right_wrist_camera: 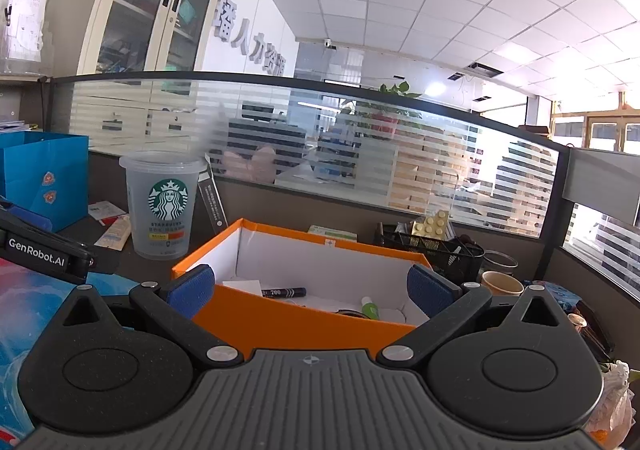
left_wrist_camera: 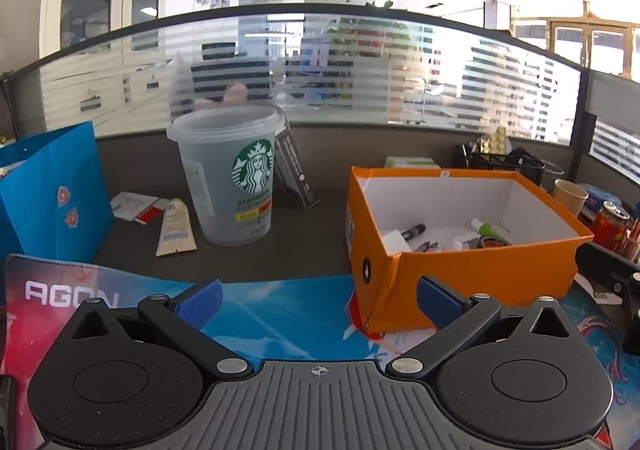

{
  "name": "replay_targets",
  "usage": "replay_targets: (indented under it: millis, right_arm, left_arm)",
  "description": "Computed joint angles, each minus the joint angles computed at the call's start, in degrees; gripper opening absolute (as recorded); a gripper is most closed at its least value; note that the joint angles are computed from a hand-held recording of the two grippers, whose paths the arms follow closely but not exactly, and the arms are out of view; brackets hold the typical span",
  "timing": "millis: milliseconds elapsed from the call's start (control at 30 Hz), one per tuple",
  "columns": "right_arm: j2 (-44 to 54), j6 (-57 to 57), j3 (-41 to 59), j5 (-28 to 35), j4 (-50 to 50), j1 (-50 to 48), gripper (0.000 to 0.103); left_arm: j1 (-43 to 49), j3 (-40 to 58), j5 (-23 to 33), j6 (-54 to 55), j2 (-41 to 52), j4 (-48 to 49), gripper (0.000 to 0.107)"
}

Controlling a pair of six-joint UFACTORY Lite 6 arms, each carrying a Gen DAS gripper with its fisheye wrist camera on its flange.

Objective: Organize rigid objects

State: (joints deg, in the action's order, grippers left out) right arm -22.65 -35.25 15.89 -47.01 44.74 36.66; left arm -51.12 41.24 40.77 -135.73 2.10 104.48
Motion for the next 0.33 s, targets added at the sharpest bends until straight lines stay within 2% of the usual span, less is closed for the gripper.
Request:
replay_targets:
  millis: [333]
  right_arm:
    - [-0.43, -0.97, -0.28, -0.23, 1.17, 0.83, 0.103]
  left_arm:
    - [-1.3, 0.16, 0.68, 1.85, -0.56, -2.06, 0.103]
